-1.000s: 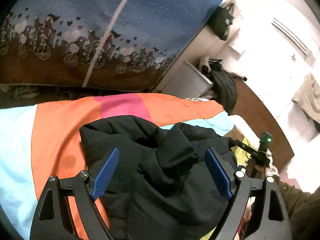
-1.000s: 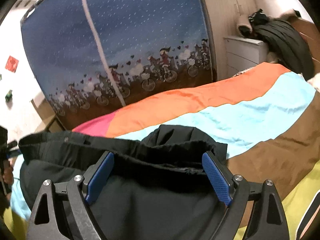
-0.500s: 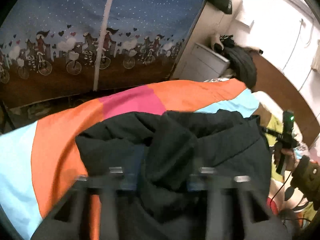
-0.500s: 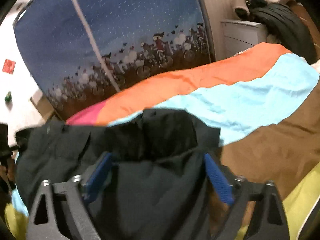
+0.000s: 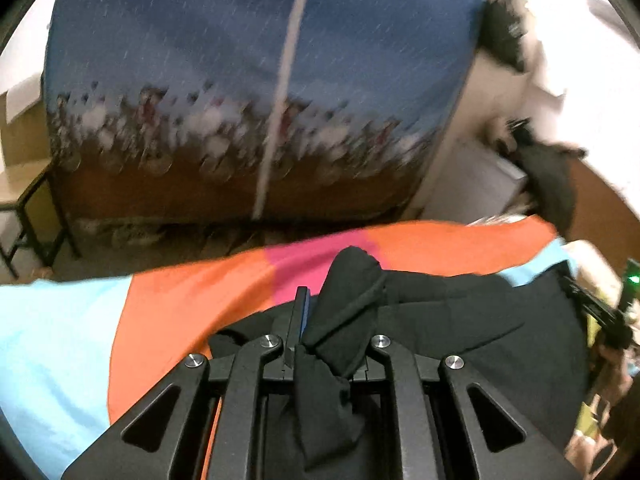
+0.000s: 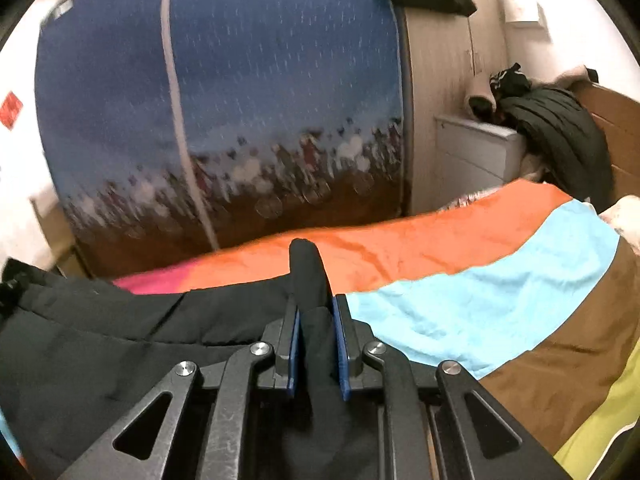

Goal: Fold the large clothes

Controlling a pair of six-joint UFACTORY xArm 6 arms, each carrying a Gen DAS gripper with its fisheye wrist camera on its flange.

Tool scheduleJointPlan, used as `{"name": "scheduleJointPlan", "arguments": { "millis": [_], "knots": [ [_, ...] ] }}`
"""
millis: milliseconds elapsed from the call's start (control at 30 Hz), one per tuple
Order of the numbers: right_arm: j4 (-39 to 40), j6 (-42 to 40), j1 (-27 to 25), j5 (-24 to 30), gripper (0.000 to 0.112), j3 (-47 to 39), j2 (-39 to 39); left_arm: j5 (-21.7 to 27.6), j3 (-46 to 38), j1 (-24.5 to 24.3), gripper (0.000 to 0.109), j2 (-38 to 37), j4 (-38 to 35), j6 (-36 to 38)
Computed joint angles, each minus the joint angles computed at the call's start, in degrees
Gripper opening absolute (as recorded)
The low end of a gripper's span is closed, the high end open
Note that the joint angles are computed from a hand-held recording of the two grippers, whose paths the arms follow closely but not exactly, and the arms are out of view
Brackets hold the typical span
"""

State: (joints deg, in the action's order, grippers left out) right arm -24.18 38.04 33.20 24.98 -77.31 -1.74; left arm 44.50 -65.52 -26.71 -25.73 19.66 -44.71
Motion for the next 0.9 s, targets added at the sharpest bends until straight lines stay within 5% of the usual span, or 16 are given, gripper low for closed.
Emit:
{"name": "scheduleJointPlan", "arguments": {
  "millis": [233,300,367,433,467,567,700,800,900],
  "knots": [
    [-4.82,2.36,1.48,5.26,0.021,-2.04,4.33,-0.48,0.9,1.21,0.019,4.29,0.26,-3.82],
    [-6.4,3.8,1.22,3.76,0.026,-0.04,2.14,-1.41,3.01,1.12,0.032,1.62,2.04,-6.72],
    [-6.4,4.12,1.02,1.82,0.046,2.1,-0.19,-0.92,3.99,0.44,0.049,-1.15,4.82,-9.44],
    [-9.92,7.44,1.38,-0.16,0.077,5.08,-3.78,-0.08,5.78,-1.96,0.063,-5.58,11.76,-14.99],
    [-12.36,9.51,1.71,-0.86,0.081,5.74,-4.87,0.34,6.68,-3.64,0.068,-7.68,15.42,-17.48],
    [-18.85,12.78,3.96,-4.21,0.085,10.88,-11.22,2.4,7.91,-9.66,0.071,-11.77,21.81,-21.4],
    [-21.99,13.3,8.33,-6.16,0.095,15.97,-15.3,-0.95,10.76,-15.34,0.083,-13.15,20.54,-20.34],
    [-26.63,14.57,10.82,-4.82,0.095,16.48,-13.68,-3.45,10.63,-18.35,0.083,-8.56,17.16,-15.41],
    [-32.83,21.61,10.88,-3.84,0.099,13.94,-9.48,2.62,6.71,-22.29,0.09,-1.37,26.72,-17.33]
  ]
}}
